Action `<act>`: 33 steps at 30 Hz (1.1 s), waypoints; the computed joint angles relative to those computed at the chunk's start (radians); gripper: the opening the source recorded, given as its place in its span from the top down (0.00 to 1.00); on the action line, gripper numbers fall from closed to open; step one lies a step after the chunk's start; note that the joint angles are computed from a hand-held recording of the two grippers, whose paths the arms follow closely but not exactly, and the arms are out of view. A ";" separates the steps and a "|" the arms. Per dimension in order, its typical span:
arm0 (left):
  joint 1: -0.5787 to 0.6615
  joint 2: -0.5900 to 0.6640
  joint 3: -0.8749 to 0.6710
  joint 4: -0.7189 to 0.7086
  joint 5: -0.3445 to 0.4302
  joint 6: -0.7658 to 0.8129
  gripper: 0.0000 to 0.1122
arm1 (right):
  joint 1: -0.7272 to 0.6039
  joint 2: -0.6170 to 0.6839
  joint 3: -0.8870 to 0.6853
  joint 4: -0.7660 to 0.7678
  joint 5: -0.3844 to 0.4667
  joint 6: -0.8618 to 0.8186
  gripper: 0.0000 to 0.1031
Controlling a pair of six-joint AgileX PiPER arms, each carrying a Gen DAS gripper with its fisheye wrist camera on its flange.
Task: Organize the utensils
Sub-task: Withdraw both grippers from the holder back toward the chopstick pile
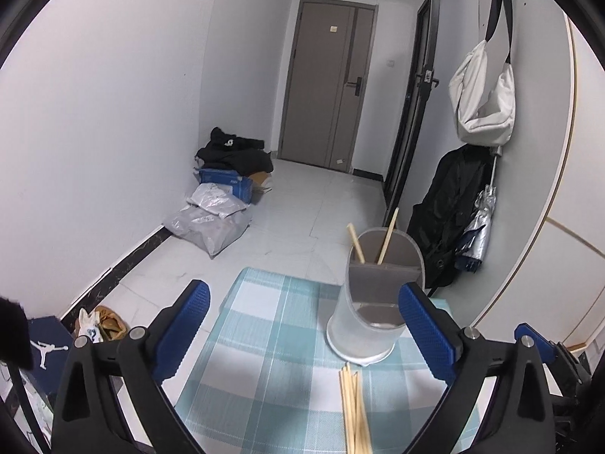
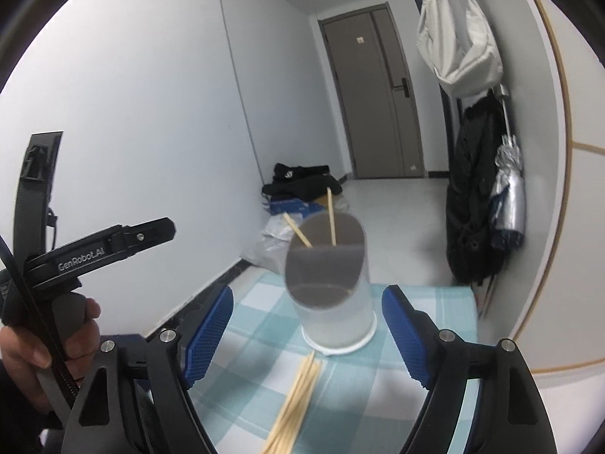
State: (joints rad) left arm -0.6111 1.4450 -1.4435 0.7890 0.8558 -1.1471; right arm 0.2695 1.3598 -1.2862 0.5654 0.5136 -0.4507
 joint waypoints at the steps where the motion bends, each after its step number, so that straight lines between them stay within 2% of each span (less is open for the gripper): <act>1: 0.003 0.002 0.009 -0.009 -0.010 0.000 0.12 | 0.006 -0.003 0.016 -0.018 -0.012 0.017 0.20; 9: 0.037 0.003 0.098 -0.066 -0.085 -0.022 0.12 | 0.049 -0.008 0.113 -0.224 -0.075 0.196 0.20; 13: 0.061 0.019 0.128 -0.115 -0.119 -0.002 0.12 | 0.041 0.012 0.132 -0.233 -0.063 0.210 0.20; 17: 0.087 0.034 0.174 -0.150 -0.159 0.028 0.12 | 0.041 0.044 0.140 -0.265 -0.037 0.242 0.20; 22: 0.134 0.062 0.164 -0.262 -0.158 0.145 0.12 | 0.063 0.100 0.130 -0.349 0.004 0.322 0.20; 25: 0.162 0.071 0.155 -0.286 -0.156 0.164 0.12 | 0.075 0.136 0.110 -0.377 0.035 0.357 0.20; 29: 0.220 0.081 0.141 -0.379 -0.160 0.205 0.12 | 0.080 0.207 0.047 -0.379 0.103 0.373 0.21; 33: 0.244 0.091 0.131 -0.415 -0.160 0.204 0.12 | 0.094 0.271 -0.023 -0.374 0.153 0.362 0.27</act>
